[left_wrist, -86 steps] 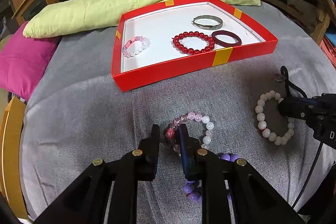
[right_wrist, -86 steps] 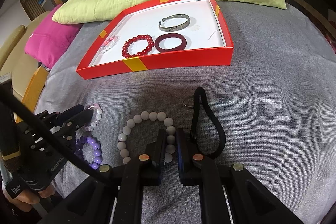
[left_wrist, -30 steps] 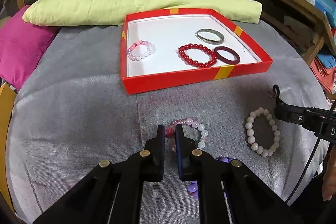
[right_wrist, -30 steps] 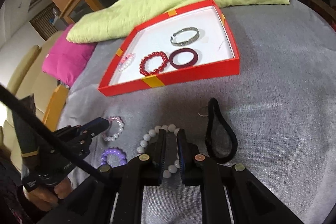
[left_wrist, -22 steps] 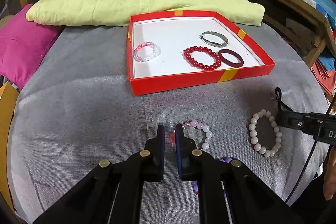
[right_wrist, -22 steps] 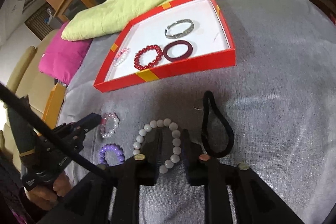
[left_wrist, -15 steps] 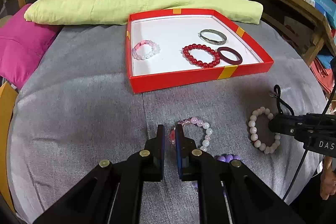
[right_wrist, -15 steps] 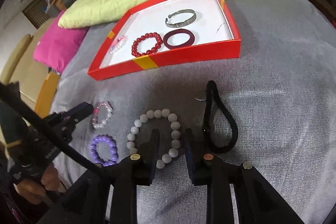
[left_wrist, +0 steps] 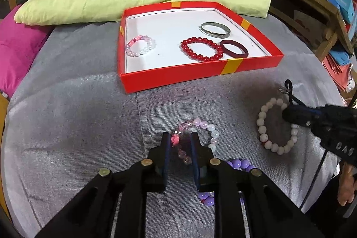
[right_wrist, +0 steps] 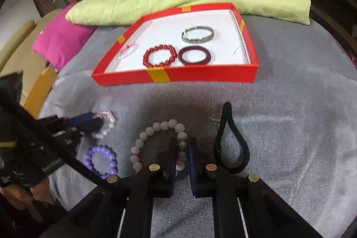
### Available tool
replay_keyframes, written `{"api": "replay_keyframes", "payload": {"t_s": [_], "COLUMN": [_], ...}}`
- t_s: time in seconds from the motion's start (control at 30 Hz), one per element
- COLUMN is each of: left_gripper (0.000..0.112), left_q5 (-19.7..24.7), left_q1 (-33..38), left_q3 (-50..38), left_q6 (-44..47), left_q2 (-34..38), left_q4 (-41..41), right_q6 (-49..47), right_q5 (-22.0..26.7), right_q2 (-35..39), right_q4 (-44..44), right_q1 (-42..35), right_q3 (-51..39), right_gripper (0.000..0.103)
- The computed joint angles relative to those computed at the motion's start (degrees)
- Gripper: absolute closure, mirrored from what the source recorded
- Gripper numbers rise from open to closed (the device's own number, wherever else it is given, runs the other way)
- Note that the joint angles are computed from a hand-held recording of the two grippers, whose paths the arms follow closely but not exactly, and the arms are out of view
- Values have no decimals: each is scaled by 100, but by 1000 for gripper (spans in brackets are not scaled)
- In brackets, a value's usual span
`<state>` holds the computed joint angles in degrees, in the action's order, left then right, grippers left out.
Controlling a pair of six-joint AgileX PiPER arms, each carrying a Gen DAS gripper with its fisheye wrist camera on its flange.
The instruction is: Organize jewelry
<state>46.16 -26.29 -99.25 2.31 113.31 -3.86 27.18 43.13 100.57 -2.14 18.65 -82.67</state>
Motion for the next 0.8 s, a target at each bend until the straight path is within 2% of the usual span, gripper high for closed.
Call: {"api": "replay_keyframes", "payload": {"t_s": [0.07, 0.57, 0.8], "left_gripper": [103, 104, 104], "left_q5": [-54, -715, -876], "left_q1": [-4, 147, 121], "left_q3": [27, 416, 378], "left_q6": [-1, 309, 365], "left_q2": [-21, -605, -700], "left_q4": [-8, -625, -760], "right_q6": [38, 6, 61], "right_q5": [-124, -1086, -1234], "right_q2": [-80, -617, -644], "right_q4": [11, 328, 350], "right_q1": [-9, -93, -45], "right_q3": [54, 480, 413], "right_gripper": [93, 93, 93]}}
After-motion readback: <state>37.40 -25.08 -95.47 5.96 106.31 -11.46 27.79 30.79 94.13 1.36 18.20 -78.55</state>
